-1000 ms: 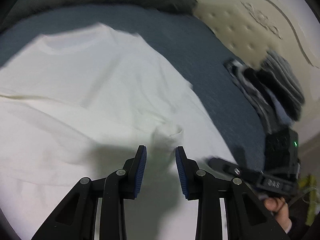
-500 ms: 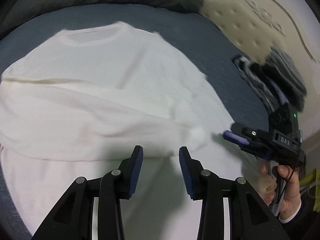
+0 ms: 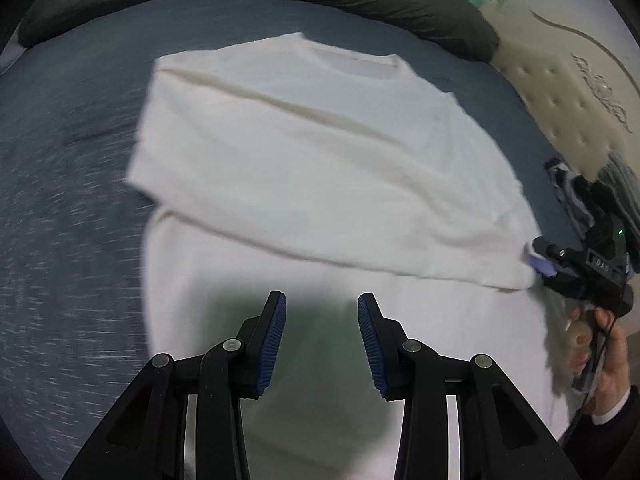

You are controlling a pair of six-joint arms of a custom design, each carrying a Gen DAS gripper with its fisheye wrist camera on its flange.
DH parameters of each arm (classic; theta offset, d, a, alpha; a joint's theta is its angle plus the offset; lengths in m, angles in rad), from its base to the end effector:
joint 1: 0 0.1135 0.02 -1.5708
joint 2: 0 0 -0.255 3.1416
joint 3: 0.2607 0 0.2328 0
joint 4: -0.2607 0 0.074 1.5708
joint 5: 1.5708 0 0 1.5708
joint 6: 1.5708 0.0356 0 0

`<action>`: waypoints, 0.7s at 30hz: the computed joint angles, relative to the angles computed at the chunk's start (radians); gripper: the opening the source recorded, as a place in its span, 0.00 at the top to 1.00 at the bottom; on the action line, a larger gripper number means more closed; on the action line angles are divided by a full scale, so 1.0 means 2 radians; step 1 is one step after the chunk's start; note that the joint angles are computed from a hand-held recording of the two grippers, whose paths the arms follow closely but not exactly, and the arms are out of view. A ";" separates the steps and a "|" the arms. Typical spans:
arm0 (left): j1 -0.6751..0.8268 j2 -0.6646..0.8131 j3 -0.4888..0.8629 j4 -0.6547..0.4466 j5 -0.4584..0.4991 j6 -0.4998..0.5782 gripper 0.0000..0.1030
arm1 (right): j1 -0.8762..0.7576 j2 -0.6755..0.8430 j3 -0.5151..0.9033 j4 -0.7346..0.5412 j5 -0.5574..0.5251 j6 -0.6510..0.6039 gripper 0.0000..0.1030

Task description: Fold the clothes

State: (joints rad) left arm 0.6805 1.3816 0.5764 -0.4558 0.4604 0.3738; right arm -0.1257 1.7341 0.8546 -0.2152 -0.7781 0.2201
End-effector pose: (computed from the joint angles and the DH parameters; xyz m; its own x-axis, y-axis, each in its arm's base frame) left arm 0.1681 0.1157 0.1425 -0.8565 -0.2725 -0.4383 -0.1564 0.9464 -0.2826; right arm 0.2974 -0.0124 0.1418 -0.9107 0.2718 -0.3111 -0.0318 0.7046 0.7089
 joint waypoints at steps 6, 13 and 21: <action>0.036 0.037 0.005 0.016 0.014 0.023 0.60 | 0.021 0.020 0.013 0.017 0.017 0.001 0.56; 0.033 0.041 0.008 0.024 0.016 0.016 0.60 | 0.023 -0.016 -0.006 0.005 0.030 -0.026 0.96; 0.047 0.048 0.041 0.036 -0.022 -0.003 0.60 | -0.075 -0.119 -0.039 -0.003 -0.042 -0.024 0.97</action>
